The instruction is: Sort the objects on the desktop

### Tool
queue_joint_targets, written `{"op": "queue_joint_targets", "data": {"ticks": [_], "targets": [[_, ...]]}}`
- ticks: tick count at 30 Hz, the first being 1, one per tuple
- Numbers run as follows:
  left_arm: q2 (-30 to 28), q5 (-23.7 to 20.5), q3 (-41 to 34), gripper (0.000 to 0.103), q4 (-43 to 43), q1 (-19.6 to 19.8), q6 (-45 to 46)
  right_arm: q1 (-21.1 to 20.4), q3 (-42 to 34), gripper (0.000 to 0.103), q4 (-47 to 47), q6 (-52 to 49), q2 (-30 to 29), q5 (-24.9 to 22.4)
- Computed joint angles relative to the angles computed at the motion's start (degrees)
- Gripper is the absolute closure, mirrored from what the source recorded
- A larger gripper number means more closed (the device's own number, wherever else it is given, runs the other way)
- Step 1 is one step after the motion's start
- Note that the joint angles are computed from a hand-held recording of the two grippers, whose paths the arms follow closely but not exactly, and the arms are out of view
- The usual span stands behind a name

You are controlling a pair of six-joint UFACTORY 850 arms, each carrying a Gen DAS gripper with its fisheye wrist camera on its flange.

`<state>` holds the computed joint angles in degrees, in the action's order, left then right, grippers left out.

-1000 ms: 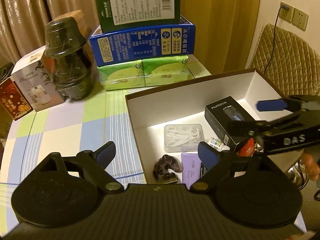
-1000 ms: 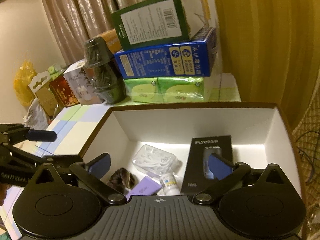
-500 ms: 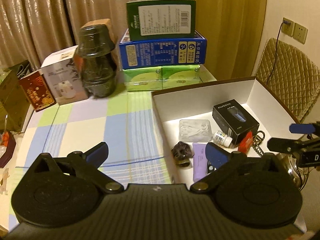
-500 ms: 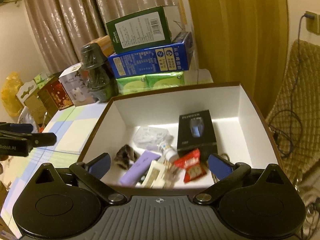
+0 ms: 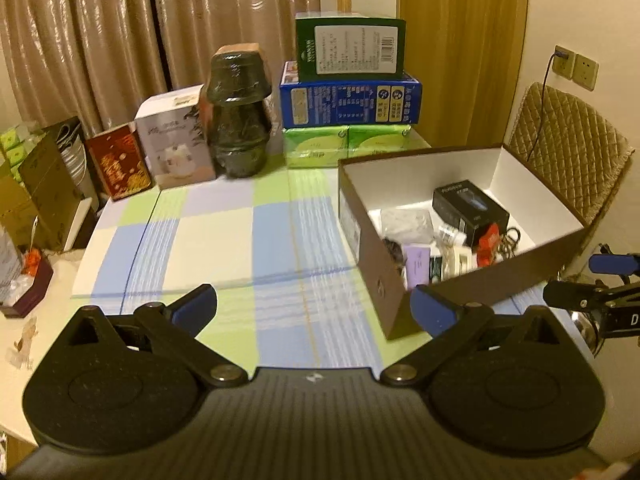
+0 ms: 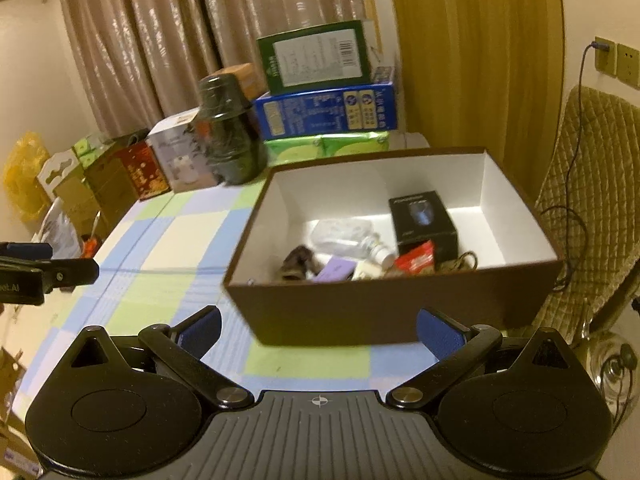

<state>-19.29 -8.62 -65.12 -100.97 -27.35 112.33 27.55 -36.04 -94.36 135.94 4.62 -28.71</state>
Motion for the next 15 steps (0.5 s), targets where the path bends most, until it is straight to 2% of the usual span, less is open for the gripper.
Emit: {"op": "queue_joint_targets", "data": {"ticks": [4,9,15], "targets": [[3.4,-1.8,4.0,0.001,3.8,2.5,-2.6,4.1,-0.6,0.002,4.1,-1.3,-0.7,-1.9],[7.1,-2.2,8.6,0.001,3.9,5.1,-1.0,8.6,-1.2,0.002,8.4,-1.5,-1.4,-4.2],[10.7,-2.7,12.7,0.001,10.8,7.7,-6.0,13.3,-2.6,0.002,13.3,-2.7,-3.1,-7.2]]}}
